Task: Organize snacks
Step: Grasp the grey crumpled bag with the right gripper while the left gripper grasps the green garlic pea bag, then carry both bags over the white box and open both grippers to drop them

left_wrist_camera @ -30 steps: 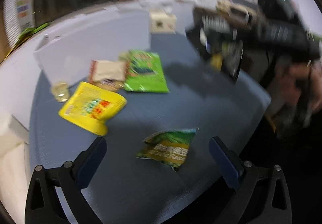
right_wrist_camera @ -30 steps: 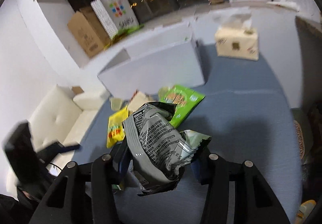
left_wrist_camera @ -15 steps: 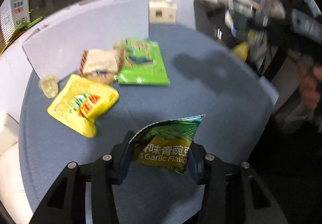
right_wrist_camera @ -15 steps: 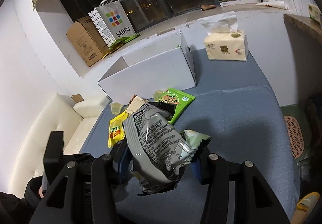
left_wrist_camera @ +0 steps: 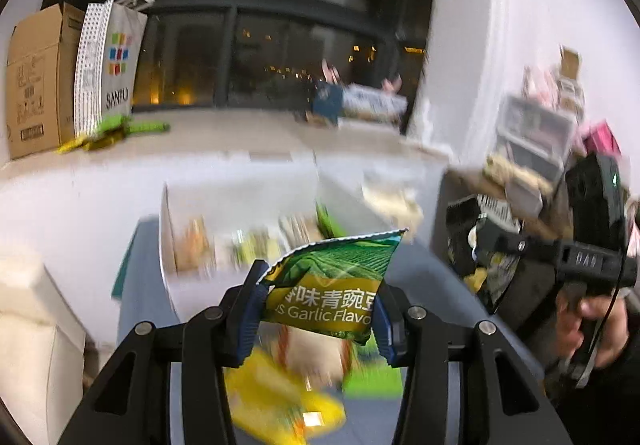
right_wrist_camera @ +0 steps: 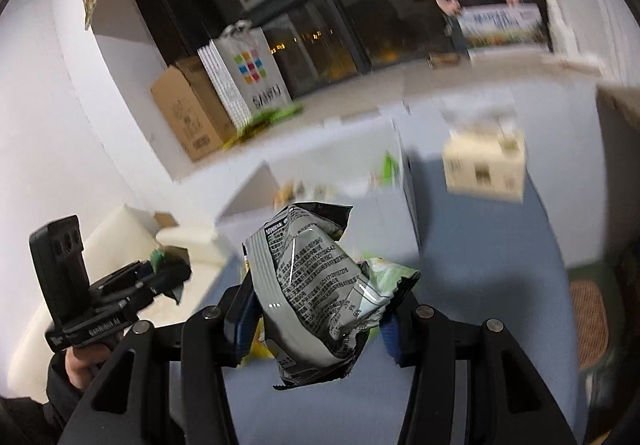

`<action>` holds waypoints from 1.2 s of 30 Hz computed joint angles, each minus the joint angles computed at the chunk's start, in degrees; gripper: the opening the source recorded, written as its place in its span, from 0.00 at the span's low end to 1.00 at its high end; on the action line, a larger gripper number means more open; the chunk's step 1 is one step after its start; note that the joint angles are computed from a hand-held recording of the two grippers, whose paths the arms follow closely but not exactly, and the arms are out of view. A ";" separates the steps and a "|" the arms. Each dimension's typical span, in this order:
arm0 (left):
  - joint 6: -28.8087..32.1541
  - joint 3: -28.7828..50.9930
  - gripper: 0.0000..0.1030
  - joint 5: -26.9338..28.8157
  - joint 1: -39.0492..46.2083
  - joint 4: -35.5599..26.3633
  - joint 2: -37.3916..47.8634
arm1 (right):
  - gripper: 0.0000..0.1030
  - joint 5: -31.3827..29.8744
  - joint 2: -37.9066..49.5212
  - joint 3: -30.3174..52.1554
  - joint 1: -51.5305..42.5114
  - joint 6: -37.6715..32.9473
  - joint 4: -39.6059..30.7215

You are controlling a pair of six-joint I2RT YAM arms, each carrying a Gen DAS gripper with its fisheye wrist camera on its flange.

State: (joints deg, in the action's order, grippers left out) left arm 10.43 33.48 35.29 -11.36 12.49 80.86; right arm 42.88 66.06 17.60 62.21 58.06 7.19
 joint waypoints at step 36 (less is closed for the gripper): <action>-0.92 11.33 1.00 -2.01 2.50 -3.82 5.91 | 1.00 -15.39 10.52 25.47 -22.92 -25.78 -10.47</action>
